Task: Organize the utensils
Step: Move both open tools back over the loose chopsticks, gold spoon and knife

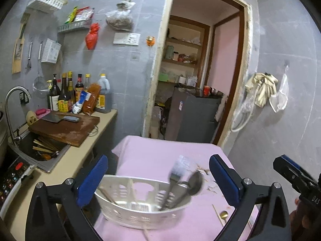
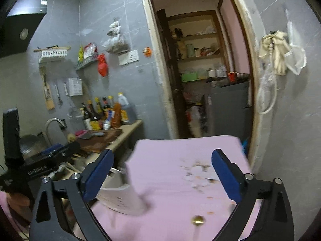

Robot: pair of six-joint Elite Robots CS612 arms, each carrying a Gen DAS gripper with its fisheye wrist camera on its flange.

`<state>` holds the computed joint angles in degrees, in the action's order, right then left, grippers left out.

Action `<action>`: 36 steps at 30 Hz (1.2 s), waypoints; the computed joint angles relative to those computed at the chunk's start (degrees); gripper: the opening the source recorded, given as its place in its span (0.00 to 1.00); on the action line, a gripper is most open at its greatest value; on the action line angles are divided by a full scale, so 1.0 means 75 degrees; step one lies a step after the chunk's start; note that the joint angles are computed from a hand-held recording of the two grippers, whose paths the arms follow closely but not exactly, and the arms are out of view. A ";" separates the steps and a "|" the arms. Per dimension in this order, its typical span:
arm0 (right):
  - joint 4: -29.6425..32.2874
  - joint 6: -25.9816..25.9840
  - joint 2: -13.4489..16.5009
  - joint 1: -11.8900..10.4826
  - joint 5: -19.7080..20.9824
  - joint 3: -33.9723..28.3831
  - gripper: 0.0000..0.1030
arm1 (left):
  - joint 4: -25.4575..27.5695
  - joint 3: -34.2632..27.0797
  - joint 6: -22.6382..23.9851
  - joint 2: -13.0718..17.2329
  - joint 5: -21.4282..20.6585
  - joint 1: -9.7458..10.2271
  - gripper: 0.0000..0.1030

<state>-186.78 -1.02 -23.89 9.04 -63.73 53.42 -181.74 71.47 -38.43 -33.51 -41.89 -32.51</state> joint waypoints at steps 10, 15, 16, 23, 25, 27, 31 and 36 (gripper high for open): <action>0.0886 -0.0451 0.0018 -0.0487 -0.0717 0.0077 0.96 | 0.0671 -0.1278 0.0084 0.0735 -0.0765 -0.0252 0.99; 0.1387 -0.0580 0.0315 -0.0594 -0.0873 -0.0290 0.96 | 0.1152 -0.2038 -0.0024 0.1214 -0.1046 -0.0319 0.99; 0.1545 -0.0577 0.0403 -0.0617 -0.0858 -0.0402 0.96 | 0.1263 -0.2174 -0.0048 0.1304 -0.1072 -0.0319 0.99; 0.3027 -0.0764 0.1087 -0.0625 -0.1154 -0.1330 0.95 | 0.2507 -0.3082 -0.0536 0.1910 -0.1736 -0.0245 0.99; 0.3457 -0.0843 0.1274 -0.0606 -0.1221 -0.1617 0.95 | 0.2872 -0.3278 -0.0734 0.2034 -0.1982 -0.0199 0.99; 0.3835 -0.0924 0.1449 -0.0578 -0.1317 -0.1894 0.95 | 0.3222 -0.3461 -0.0919 0.2141 -0.2160 -0.0162 0.98; 0.4214 -0.1108 0.1747 -0.0538 -0.1284 -0.2356 0.95 | 0.3887 -0.3744 -0.1211 0.2290 -0.2678 -0.0053 0.86; 0.4637 -0.1319 0.1882 -0.0489 -0.1226 -0.2644 0.94 | 0.4631 -0.4085 -0.1612 0.2447 -0.3352 0.0070 0.72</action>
<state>-152.00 -10.92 -9.78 5.38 -72.92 33.59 -147.01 40.84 -50.51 -15.16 -67.03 -31.99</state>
